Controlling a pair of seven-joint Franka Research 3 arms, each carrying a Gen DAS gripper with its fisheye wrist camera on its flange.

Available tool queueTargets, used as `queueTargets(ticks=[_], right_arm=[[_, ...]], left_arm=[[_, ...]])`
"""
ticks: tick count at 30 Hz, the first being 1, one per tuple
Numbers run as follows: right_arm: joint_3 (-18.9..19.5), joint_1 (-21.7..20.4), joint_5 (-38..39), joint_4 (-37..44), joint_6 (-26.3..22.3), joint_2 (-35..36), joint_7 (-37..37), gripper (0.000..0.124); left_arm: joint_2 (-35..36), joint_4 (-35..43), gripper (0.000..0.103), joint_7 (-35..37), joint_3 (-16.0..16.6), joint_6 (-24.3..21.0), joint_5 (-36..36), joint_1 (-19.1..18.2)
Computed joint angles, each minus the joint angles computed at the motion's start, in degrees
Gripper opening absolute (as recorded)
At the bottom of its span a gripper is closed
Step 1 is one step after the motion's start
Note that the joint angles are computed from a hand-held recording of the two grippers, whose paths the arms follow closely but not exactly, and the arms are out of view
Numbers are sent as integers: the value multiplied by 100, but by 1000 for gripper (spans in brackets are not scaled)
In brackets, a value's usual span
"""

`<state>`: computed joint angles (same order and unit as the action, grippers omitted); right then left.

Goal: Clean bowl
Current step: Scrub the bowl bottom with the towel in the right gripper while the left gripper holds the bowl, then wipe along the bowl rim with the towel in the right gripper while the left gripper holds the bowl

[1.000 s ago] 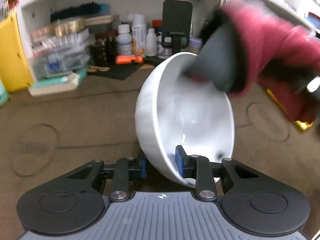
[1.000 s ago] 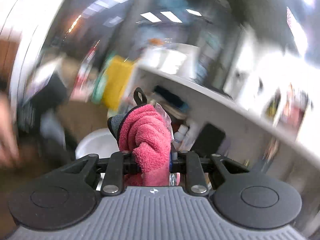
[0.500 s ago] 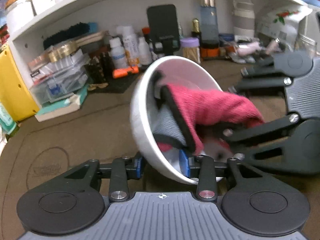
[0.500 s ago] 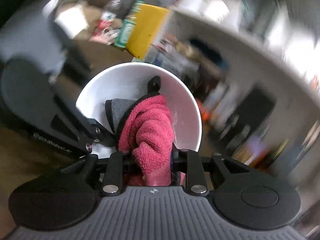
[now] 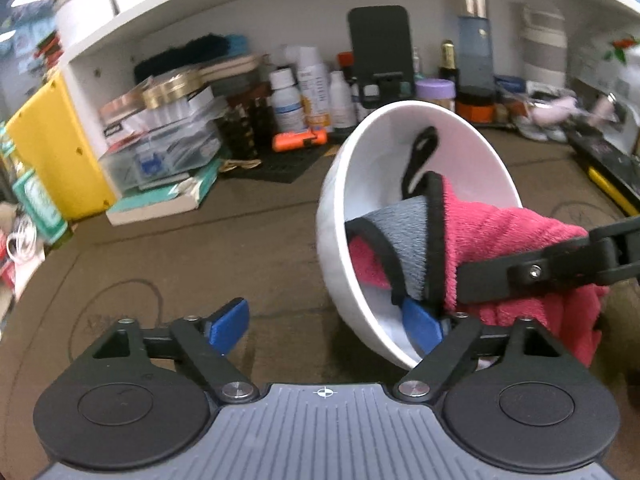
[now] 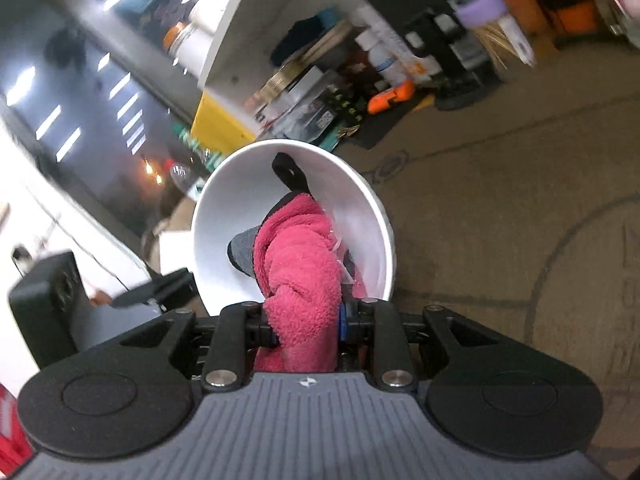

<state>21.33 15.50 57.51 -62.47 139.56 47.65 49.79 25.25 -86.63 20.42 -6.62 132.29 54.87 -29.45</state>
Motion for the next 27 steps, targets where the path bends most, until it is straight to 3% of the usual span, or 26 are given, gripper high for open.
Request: queueTargets(ticks=[2,3,7,11,14,16,18,20,23,25,27], right_arm=[[-29,71,-32,-194,321,-154,-192,25],[-27,89,-40,-344,493,-268,-354,25],[245,110,208,-1297,1927,-1067,-2211,25],[680,143,521,-1731,3306,-1468,-4474,25],[1053,307,12,-1897,4570,-1317,-6235,25],[772,703,-617,-1933,5177,-1142,-6598,25],[156,1269,-1129,-1875,5540,-923,-6856,25],[-445,1736,-1271,-1731,5597,-762,-6883,25],[-1869,2691,-1062,-1440,5070,-598,-6413,25],[-2588,3131,-1083,-1314,4758,-486,-5919,26],[-3492,3604,-1078,-1158,3956,-430,-4881,27]], left_arm=[[-78,-165,61,159,-75,449,-145,157],[-104,-220,43,289,-118,629,-270,232],[-224,-308,29,691,-117,569,-321,199],[-395,-422,27,1148,-180,382,-387,203],[-441,-465,28,1244,-197,246,-329,171],[-441,-465,30,1267,-207,180,-295,155],[-395,-408,31,1289,-211,146,-270,146],[-342,-337,33,1329,-201,106,-215,119],[-317,-293,36,1389,-198,178,-190,115],[-292,-248,40,1372,-183,242,-167,106],[-257,-199,41,1350,-163,257,-146,87]])
